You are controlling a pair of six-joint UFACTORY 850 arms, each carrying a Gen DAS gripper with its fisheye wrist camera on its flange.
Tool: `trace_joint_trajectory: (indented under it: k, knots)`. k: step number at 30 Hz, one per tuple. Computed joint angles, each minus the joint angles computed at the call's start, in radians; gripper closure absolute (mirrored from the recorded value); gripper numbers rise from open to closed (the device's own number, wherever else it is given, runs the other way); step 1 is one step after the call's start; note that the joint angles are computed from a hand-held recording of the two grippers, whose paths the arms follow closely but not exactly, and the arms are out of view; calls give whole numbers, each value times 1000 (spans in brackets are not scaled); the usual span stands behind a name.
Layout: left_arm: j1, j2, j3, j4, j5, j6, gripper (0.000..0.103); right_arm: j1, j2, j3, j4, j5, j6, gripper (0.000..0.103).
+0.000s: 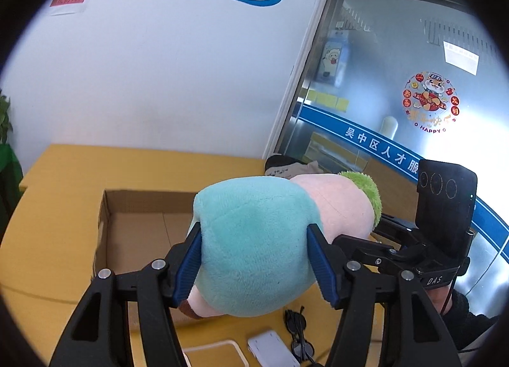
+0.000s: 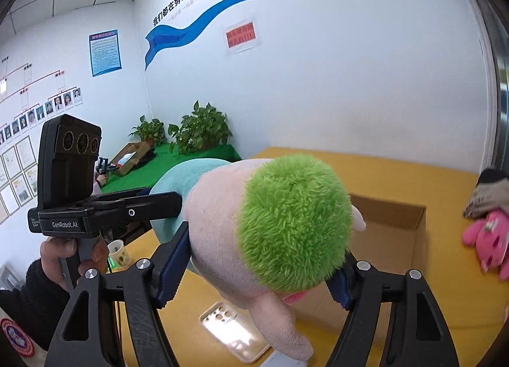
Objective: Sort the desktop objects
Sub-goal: 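Lift the plush pig with the left gripper and carry it over the box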
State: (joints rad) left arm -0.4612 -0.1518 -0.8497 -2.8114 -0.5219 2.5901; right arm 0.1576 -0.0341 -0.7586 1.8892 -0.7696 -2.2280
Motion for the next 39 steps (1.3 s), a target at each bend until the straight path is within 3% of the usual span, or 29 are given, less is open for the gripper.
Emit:
trace_joint_trajectory:
  k: [14,22,27,30,39]
  knots:
    - [107,-84,-213,143,98,-71,41,73,-167,-296,-21,57,150,24]
    - [153,-218,-394,241,179,-174,41,82,-375,-541,-89,23,325,24]
    - [184,-344,-521,382,205,-323,41,91,-526,-690,-94,26,397,24]
    - [201,-434,-605,519,226,-464,41,93,-635,-792,-120,24,465,24]
    - [245,-738,-869,1223,229,-1209,41,100,-971,-1107,-331,58,783,24]
